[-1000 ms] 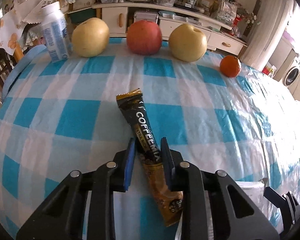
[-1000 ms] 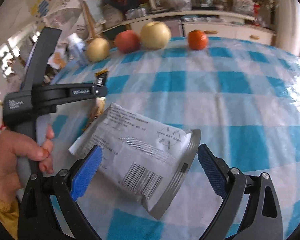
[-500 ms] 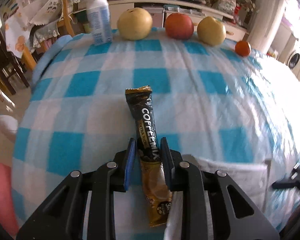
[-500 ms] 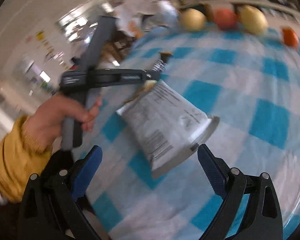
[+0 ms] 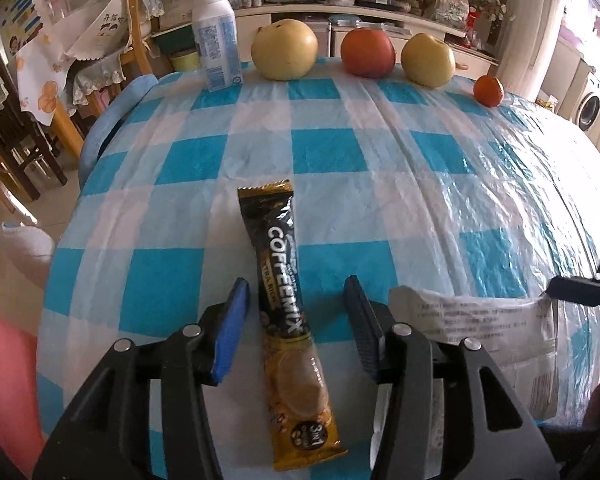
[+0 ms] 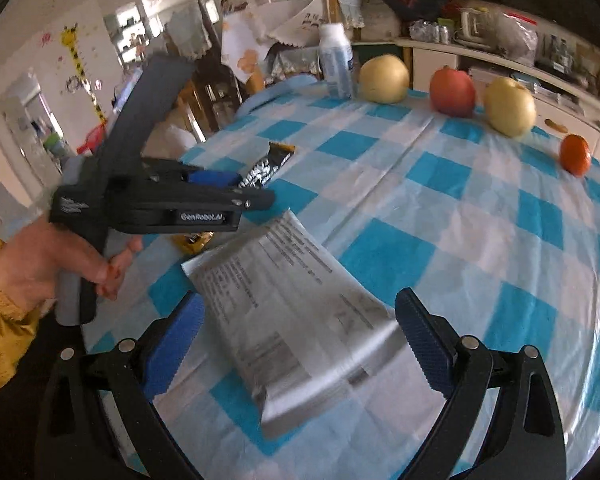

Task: Collect trash
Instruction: 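Grasp the COFFEEMIX stick with the left gripper while the right gripper grasps the silver-edged paper packet, then carry both items over the pink bucket and open both grippers to drop them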

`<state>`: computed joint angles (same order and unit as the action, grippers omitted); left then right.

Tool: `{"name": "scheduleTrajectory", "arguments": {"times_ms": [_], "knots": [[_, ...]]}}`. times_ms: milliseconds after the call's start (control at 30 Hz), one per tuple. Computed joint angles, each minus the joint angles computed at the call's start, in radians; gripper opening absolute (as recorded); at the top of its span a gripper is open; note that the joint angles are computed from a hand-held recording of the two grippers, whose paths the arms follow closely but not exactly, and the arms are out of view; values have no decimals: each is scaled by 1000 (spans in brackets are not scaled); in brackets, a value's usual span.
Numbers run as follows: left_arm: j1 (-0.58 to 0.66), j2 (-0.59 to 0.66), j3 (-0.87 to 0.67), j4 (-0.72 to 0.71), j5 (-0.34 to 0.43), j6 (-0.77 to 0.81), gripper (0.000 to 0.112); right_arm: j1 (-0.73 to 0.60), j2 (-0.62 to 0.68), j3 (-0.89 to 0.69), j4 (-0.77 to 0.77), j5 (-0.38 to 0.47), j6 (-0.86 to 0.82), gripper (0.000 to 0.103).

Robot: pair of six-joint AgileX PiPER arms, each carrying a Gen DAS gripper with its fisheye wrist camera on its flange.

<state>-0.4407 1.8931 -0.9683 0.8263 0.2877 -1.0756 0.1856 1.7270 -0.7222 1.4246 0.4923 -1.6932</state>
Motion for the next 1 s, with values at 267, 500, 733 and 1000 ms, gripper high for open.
{"name": "scheduleTrajectory", "arguments": {"times_ms": [267, 500, 733, 1000], "knots": [[-9, -19, 45, 153, -46, -148, 23, 136, 27, -6, -110, -121, 37, 99], [-6, -64, 111, 250, -80, -260, 21, 195, 11, 23, -64, -212, 11, 98], [3, -169, 234, 525, -110, -557, 21, 210, -9, 39, -4, -254, 20, 84], [15, -316, 371, 779, -136, -821, 21, 265, -32, 70, 199, -330, -100, 79]]}}
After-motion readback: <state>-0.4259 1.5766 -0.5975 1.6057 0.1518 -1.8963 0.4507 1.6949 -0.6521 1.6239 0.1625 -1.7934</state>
